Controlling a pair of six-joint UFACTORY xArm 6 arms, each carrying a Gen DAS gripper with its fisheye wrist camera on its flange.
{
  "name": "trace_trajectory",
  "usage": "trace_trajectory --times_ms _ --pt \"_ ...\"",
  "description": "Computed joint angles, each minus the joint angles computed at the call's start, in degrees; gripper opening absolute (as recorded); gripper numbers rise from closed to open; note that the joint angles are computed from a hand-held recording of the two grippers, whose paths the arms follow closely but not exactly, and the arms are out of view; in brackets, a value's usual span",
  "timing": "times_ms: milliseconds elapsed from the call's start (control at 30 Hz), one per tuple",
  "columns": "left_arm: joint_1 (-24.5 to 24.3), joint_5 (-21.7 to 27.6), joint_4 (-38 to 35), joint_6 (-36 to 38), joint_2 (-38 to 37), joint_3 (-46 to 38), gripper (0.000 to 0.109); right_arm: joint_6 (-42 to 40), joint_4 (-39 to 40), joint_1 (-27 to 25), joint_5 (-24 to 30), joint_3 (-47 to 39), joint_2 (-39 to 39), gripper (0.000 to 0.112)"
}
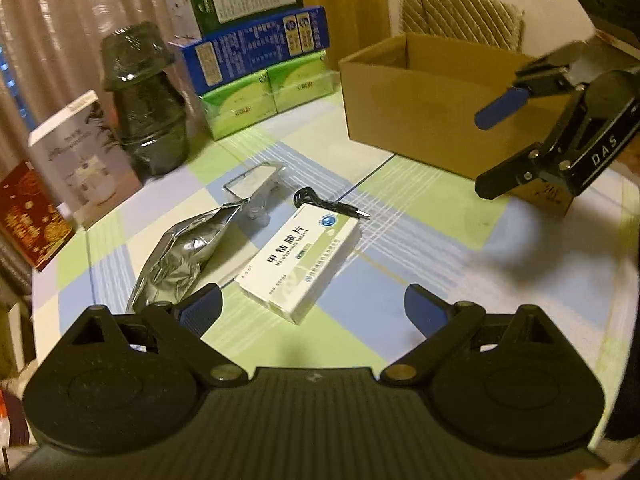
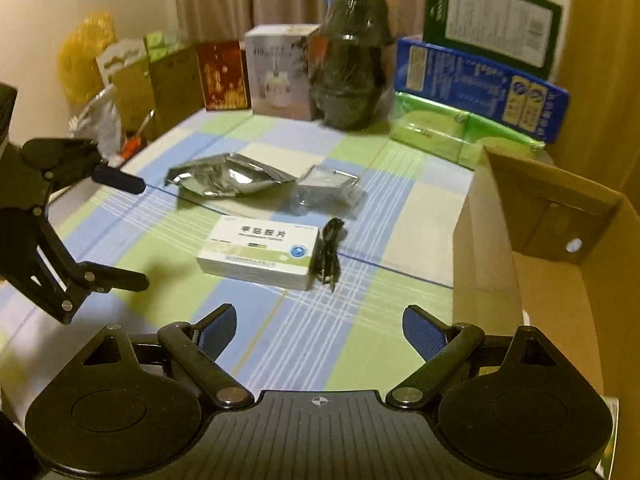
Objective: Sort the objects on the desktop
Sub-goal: 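Move the left tool to the white medicine box while the right tool approaches the black cable, then grasp the white Mecobalamin box with the left tool while the right tool grasps the black cable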
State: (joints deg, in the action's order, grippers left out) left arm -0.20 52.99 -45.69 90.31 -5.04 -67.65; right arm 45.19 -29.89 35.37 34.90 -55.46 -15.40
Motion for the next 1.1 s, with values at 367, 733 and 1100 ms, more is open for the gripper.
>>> trace_trajectory --times_ms 367,733,1100 --pt "-4.6 -1.6 4.9 1.1 16.9 -13.5 0.095 -11.6 6.8 -4.4 -2.7 -6.0 11.2 0.075" --pt "-5.3 -0.8 4.0 -1.6 22.4 -17.3 0.08 -5.9 4.1 -5.9 -3.8 -5.4 14.7 0.075" --pt "-5.6 -22.0 12.7 -40.7 4.8 7.3 0.075 1.8 -1.6 -8.1 -10.7 -9.7 21.2 0.055"
